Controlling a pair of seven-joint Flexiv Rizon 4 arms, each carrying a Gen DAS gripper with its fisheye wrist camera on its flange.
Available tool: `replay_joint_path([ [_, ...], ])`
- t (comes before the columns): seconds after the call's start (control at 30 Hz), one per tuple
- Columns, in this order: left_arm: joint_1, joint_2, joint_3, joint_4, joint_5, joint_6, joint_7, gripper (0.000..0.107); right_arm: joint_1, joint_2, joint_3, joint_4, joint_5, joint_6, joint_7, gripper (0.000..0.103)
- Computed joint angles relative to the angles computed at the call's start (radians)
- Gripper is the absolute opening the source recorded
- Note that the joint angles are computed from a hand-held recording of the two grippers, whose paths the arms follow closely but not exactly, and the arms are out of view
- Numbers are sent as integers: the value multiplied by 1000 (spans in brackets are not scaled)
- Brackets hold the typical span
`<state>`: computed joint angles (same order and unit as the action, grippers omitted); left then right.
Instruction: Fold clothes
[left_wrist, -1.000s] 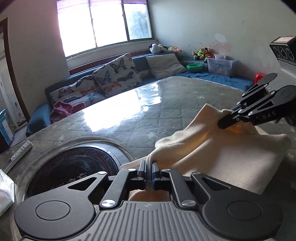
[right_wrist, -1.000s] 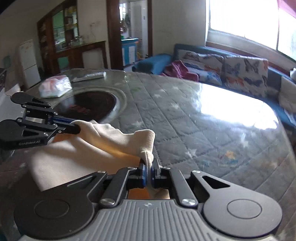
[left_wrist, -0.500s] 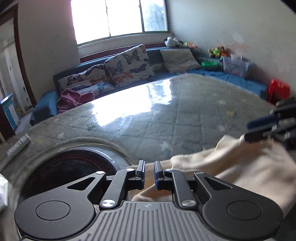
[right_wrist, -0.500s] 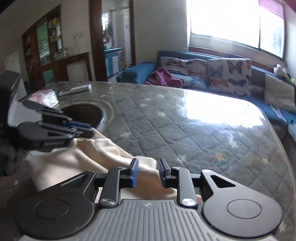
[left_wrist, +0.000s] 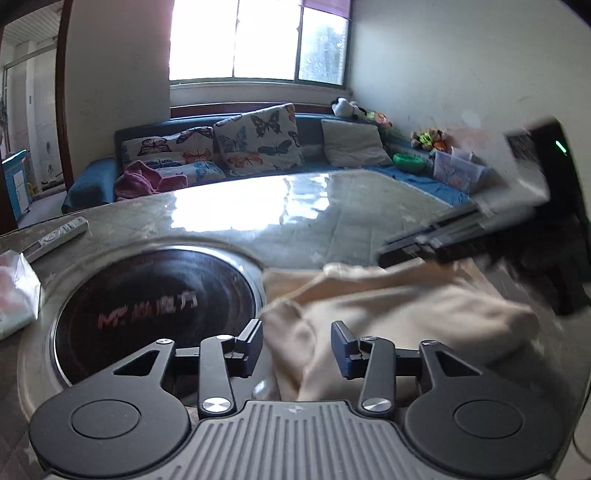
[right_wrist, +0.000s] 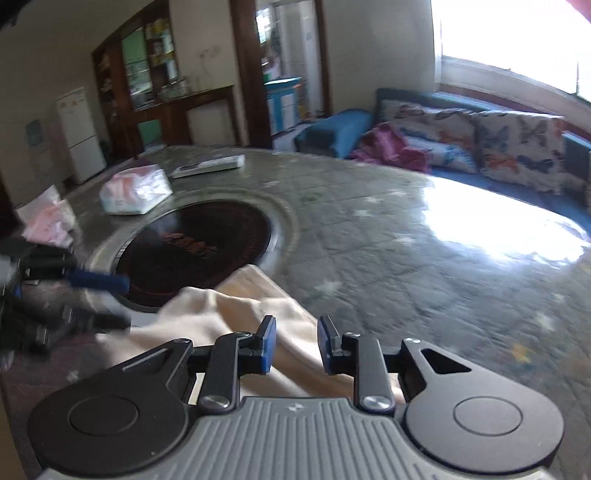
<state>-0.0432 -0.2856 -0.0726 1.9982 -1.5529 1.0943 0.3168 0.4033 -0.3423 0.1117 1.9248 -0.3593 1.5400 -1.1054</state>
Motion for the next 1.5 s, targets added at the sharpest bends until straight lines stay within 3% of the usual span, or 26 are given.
replay_joint_path([
  [0.07, -4, 5, 2, 19, 0, 4, 16, 47, -59, -32, 65, -37, -49, -20, 21, 24],
  [0.17, -7, 3, 2, 29, -8, -2, 44, 48, -56, -80, 109, -122, 54, -93, -109, 24],
  [0.37, 8, -9, 4, 22, 2, -42, 20, 52, -23, -117, 90, -174, 77, -158, -146, 25],
  [0.5, 20, -18, 4, 16, 18, -60, -1, 54, 56, -109, -14, -143, 7, -129, -85, 20],
  [0.63, 35, -23, 4, 14, 47, -87, -33, 54, 149, -103, -147, -102, -137, -84, 16, 20],
  [0.73, 45, -24, 5, 16, 80, -108, -58, 53, 193, -103, -219, -79, -208, -46, 115, 25],
  [0.9, 62, -31, 3, 11, 136, -139, -104, 52, 248, -106, -319, -54, -318, 11, 213, 20],
  [1.0, 80, -46, 3, -7, 176, -168, -167, 49, 214, -124, -291, -68, -301, 35, 229, 20],
  [1.17, 114, -43, 2, -7, 232, -250, -218, 30, 213, -125, -297, -57, -295, 68, 182, 21],
  [1.27, 128, -29, 11, 6, 259, -292, -239, 28, 251, -122, -341, -34, -290, 106, 172, 21],
  [1.37, 148, -4, 29, 29, 297, -356, -281, 27, 260, -111, -329, -17, -273, 115, 123, 21],
  [1.5, 178, 43, 66, 67, 369, -444, -295, 27, 228, -85, -243, 10, -243, 123, 34, 21],
])
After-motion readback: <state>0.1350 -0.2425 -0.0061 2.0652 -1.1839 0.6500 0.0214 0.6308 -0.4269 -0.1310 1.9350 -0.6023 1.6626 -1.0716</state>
